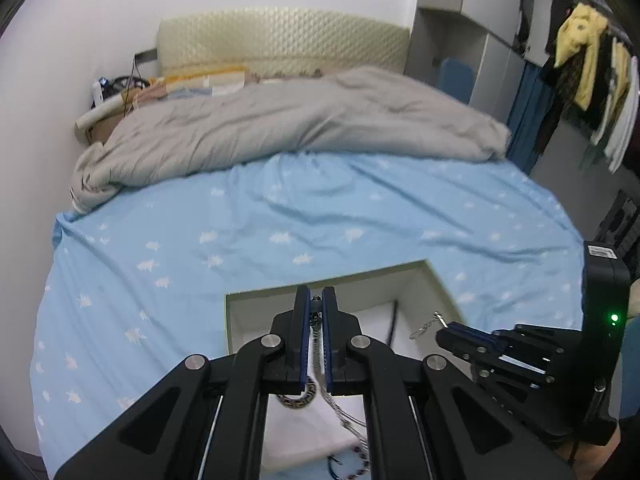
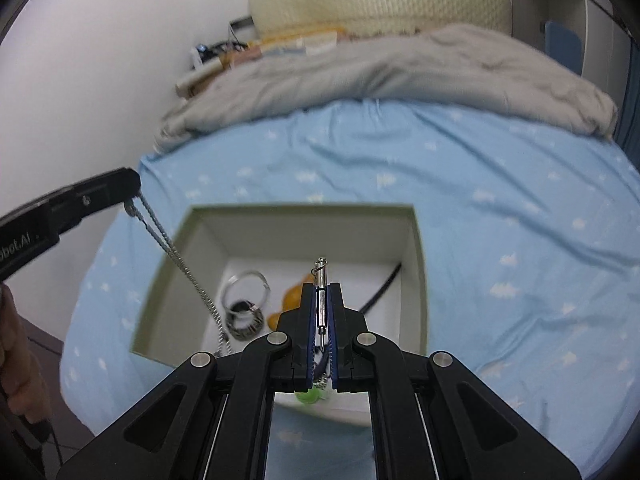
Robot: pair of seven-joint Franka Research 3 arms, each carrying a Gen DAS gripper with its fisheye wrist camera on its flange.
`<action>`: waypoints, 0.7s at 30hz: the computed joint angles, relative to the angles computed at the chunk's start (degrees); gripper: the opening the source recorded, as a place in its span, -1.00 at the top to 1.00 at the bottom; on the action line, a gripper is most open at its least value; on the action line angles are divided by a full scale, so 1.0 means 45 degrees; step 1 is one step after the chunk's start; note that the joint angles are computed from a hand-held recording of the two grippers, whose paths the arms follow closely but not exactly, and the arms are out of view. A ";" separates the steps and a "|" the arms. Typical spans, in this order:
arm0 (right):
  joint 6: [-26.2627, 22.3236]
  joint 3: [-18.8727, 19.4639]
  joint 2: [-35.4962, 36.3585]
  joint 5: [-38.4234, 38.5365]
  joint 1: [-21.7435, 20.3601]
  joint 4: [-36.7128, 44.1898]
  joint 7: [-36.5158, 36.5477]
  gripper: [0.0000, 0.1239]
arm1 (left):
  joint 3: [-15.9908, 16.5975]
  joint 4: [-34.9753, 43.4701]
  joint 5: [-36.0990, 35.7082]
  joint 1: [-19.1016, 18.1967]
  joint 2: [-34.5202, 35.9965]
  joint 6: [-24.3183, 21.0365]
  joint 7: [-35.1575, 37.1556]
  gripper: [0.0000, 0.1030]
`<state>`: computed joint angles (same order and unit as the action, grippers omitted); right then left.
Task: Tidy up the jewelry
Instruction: 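Carry the bead chain and silver pin over the box and open both tools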
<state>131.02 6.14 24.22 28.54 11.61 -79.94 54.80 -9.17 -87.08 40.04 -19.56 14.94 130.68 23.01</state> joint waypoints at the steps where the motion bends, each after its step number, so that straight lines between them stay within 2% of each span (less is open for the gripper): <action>1: -0.0003 -0.0034 0.0101 -0.0091 0.0039 0.0019 0.0044 0.95 | 0.0009 -0.0031 -0.0123 0.0074 0.0128 0.0085 0.0056 0.93; 8: -0.0264 -0.0173 0.1304 -0.0946 0.0276 0.0819 0.0682 0.94 | 0.0142 -0.0535 -0.1164 0.0530 0.0785 0.0935 0.0413 0.93; 13: -0.0401 -0.0056 0.1757 -0.1040 0.0297 0.1240 0.0769 0.94 | 0.0228 -0.0686 -0.1625 0.0641 0.1041 0.1004 0.0555 0.93; 15: -0.0344 -0.0053 0.1835 -0.1096 0.0330 0.1348 0.0844 0.93 | 0.0256 -0.0860 -0.1708 0.0675 0.0946 0.1202 0.0509 0.91; 21: 0.0069 0.0172 0.1017 -0.0388 -0.0021 0.0587 0.0493 0.88 | 0.0223 -0.0925 -0.1315 0.0412 0.0430 0.0774 0.0393 0.88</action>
<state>131.33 6.92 28.80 26.79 11.52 -77.30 57.01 -8.16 -91.24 34.12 -17.70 16.88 134.16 24.77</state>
